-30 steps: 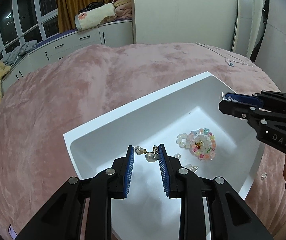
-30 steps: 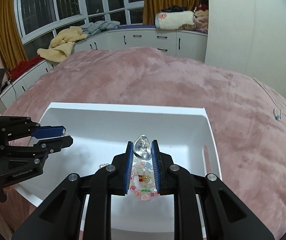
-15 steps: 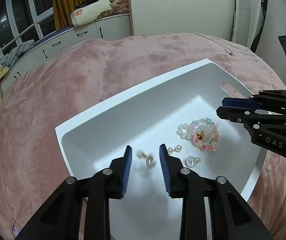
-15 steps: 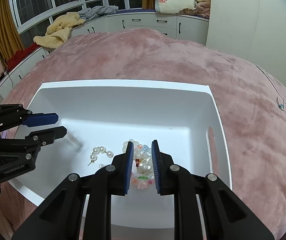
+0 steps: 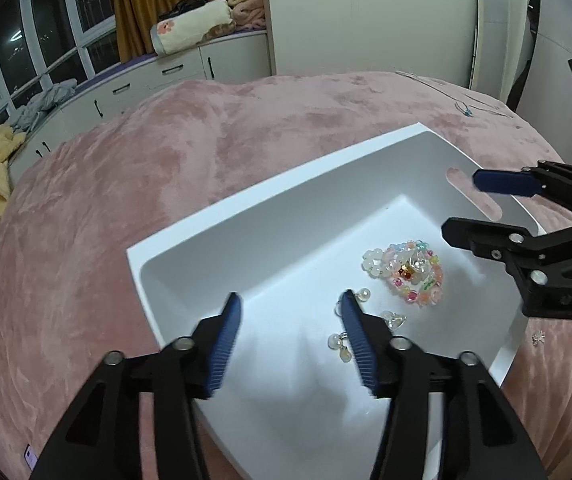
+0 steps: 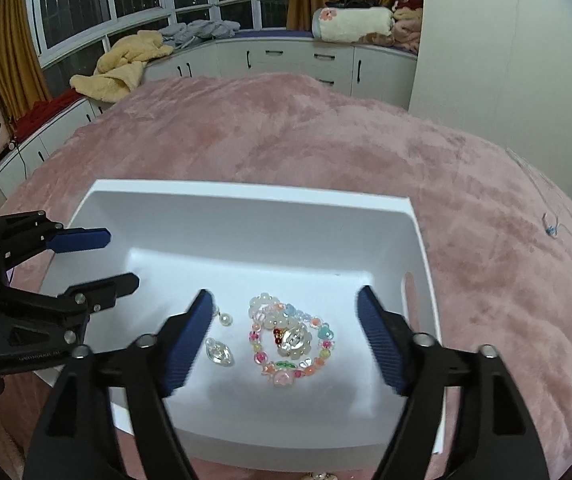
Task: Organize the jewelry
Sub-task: 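Lower both items into the white tray and open both tools, then move both open tools back over the pearl drop earring and flower charm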
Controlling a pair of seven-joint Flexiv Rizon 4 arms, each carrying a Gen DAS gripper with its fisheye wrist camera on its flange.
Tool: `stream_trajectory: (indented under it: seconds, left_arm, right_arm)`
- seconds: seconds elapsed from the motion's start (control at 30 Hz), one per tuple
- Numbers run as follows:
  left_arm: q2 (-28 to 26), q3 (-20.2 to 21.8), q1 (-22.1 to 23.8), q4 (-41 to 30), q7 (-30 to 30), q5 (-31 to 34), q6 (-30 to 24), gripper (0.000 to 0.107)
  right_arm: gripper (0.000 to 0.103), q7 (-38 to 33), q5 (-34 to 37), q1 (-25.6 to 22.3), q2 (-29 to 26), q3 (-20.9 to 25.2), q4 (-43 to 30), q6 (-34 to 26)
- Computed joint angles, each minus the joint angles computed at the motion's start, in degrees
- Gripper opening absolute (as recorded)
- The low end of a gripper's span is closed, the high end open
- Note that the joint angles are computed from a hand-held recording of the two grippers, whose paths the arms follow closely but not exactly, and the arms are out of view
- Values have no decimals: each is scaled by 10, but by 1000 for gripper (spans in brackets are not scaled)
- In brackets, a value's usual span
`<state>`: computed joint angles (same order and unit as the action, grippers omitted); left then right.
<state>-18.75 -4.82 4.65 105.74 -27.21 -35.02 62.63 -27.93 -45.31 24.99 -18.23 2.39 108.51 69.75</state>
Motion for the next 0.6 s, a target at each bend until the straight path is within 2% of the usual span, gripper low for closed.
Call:
stream_trajectory:
  seconds: [0.07, 0.23, 0.33, 0.6]
  left_arm:
    - [5, -3, 4, 2, 6, -12, -2, 67]
    - [23, -5, 7, 12, 25, -46, -1, 71]
    - [38, -3, 8, 20, 39, -72, -6, 73]
    - [81, 6, -11, 48, 90, -142, -3, 83]
  right_arm:
    - [79, 2, -7, -1, 5, -1, 2, 10]
    - [81, 26, -50, -2, 31, -9, 15, 26]
    - [84, 70, -105, -8, 56, -14, 31, 35]
    - [89, 146, -203, -50, 111, 12, 61, 32]
